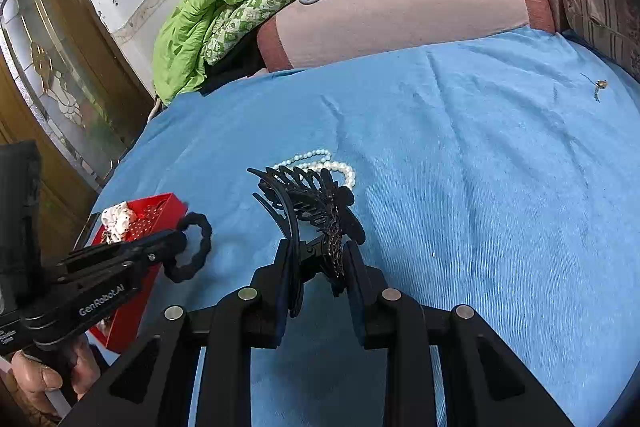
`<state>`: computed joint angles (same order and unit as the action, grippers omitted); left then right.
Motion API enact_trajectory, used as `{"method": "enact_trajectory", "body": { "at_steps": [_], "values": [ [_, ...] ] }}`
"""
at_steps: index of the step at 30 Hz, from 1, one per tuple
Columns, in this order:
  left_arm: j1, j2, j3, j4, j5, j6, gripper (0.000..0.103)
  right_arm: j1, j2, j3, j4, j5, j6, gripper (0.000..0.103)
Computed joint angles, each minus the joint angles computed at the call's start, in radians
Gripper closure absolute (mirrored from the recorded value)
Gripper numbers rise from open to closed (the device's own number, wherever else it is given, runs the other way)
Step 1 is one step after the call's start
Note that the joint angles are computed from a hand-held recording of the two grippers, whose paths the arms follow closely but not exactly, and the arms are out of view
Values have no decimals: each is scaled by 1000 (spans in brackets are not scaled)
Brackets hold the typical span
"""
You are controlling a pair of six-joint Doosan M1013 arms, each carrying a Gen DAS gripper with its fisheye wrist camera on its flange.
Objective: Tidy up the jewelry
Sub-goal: 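Carry black hair tie with left tool while right carries claw clip to tray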
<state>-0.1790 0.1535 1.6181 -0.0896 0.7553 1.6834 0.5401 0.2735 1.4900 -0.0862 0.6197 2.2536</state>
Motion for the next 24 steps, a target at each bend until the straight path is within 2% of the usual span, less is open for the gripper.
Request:
{"method": "enact_trajectory", "body": {
  "at_steps": [9, 24],
  "values": [
    [1, -72, 50, 21, -27, -7, 94, 27, -33, 28, -16, 15, 47, 75],
    [50, -139, 107, 20, -52, -51, 93, 78, -53, 22, -63, 59, 73, 75]
  ]
}}
